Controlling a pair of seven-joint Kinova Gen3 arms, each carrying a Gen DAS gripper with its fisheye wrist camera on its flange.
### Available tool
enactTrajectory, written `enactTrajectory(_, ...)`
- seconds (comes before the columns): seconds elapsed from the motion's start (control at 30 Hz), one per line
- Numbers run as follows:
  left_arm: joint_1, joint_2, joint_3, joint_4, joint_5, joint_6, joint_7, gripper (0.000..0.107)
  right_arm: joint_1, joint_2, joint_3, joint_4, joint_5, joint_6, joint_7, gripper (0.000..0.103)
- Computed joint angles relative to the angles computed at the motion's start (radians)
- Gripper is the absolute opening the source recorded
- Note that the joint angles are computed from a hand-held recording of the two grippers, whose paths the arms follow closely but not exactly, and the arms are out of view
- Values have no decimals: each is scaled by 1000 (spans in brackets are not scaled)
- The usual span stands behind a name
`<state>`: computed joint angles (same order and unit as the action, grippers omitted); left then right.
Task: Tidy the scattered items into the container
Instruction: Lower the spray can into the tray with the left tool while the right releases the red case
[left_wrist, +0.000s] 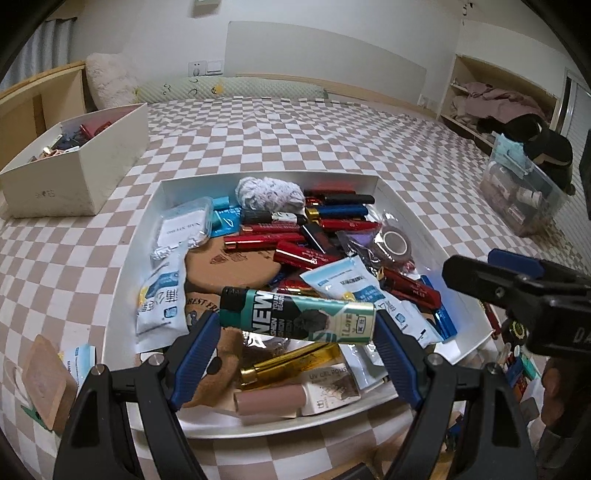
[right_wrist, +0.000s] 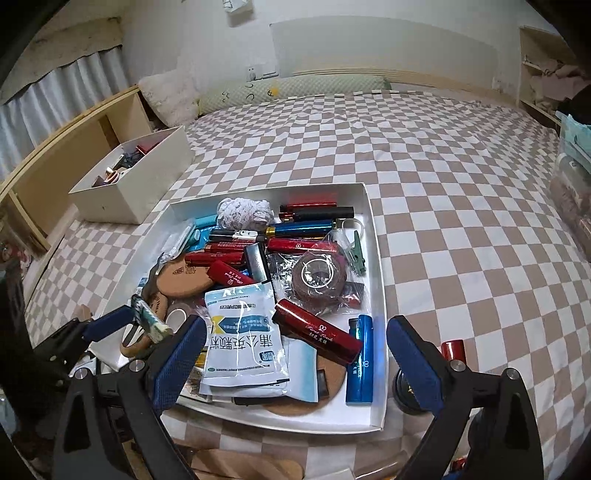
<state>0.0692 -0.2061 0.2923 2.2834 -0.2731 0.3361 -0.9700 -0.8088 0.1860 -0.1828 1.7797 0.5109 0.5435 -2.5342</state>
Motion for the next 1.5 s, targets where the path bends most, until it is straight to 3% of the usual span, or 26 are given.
enactTrajectory(0.17,-13,14,27,-10,-38,19,41,84,1,0,-1,0,-4,0,3,98)
enactTrajectory(0.4,9,10,-9,-3,-25,14,30,91,3,-6,-1,4,-7,-1,-3,98)
enactTrajectory(0.93,-16,-56,-3,5,5,48,29,91,-6,-37,-20,22,27,12,-41,98)
enactTrajectory(1.2,-40,-117,16,-3,22,99,23,91,-19,-61,-38,46,94,32,-114,98)
enactTrajectory(1.37,-66,-165,41,-4,21,131,32,92,-43,-86,-60,73,212,65,-212,98)
enactTrajectory(1.5,-70,-202,41,-1,37,152,21,99,-45,-103,-86,86,262,96,-265,103)
